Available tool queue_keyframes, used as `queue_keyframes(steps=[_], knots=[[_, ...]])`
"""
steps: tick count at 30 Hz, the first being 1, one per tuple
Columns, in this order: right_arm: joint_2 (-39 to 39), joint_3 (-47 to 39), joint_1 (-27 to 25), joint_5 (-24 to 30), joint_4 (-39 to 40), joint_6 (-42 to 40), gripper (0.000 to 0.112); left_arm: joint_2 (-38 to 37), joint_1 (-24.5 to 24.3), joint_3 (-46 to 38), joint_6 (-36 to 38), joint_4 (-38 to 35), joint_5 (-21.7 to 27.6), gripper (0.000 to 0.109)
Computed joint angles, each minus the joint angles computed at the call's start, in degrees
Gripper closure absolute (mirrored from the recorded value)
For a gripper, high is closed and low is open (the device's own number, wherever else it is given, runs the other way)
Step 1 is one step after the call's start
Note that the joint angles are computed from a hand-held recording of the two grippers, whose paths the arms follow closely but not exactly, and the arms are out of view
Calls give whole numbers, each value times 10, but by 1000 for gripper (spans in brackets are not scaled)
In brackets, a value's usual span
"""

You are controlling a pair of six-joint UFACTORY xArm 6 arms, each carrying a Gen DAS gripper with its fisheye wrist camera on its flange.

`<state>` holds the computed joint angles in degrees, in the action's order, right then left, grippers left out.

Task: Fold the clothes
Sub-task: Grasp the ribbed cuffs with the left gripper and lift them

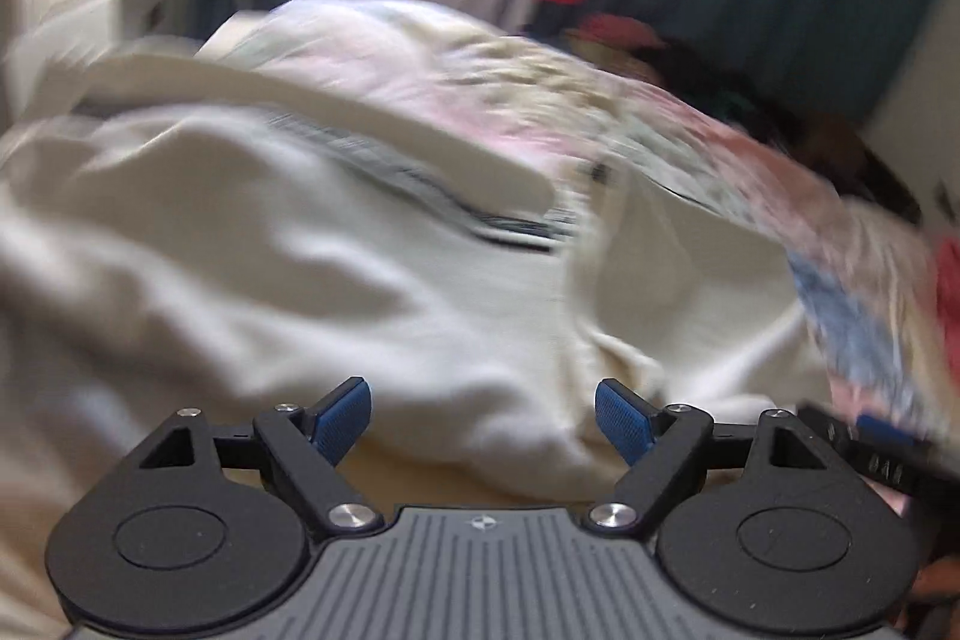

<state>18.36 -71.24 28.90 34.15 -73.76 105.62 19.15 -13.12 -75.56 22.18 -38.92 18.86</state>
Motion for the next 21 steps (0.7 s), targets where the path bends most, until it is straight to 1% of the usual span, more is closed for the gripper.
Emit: queue_keyframes(steps=[2, 5, 7, 9, 10, 12, 14, 15, 18, 19, 20, 21], knots=[[4, -4, -1, -5, 6, -6, 21, 1, 35, -16, -106, 49, 41, 25], [13, -17, 8, 17, 11, -23, 21, 23, 80, -66, -183, 68, 107, 24], [18, -24, 13, 28, 8, -29, 21, 54, 105, -111, -215, 54, 147, 24], [21, -28, 15, 29, 6, -30, 21, 97, 127, -166, -230, 22, 188, 25], [22, -28, 15, 29, 6, -30, 21, 120, 137, -195, -241, 10, 208, 29], [24, -30, 15, 26, 9, -33, 21, 152, 147, -229, -264, -22, 211, 31], [27, -33, 14, 26, 10, -36, 21, 172, 151, -247, -262, -62, 191, 31], [28, -34, 14, 26, 9, -35, 21, 176, 151, -249, -261, -71, 170, 31], [34, -41, 13, 23, -2, -25, 21, 184, 147, -251, -267, -72, 109, 37], [36, -44, 13, 19, -10, -17, 21, 185, 144, -246, -279, -64, 77, 48], [39, -48, 13, 19, -20, -12, 21, 188, 142, -242, -295, -53, 45, 54], [43, -54, 14, 19, -30, -7, 21, 191, 141, -239, -315, -37, 12, 58]])
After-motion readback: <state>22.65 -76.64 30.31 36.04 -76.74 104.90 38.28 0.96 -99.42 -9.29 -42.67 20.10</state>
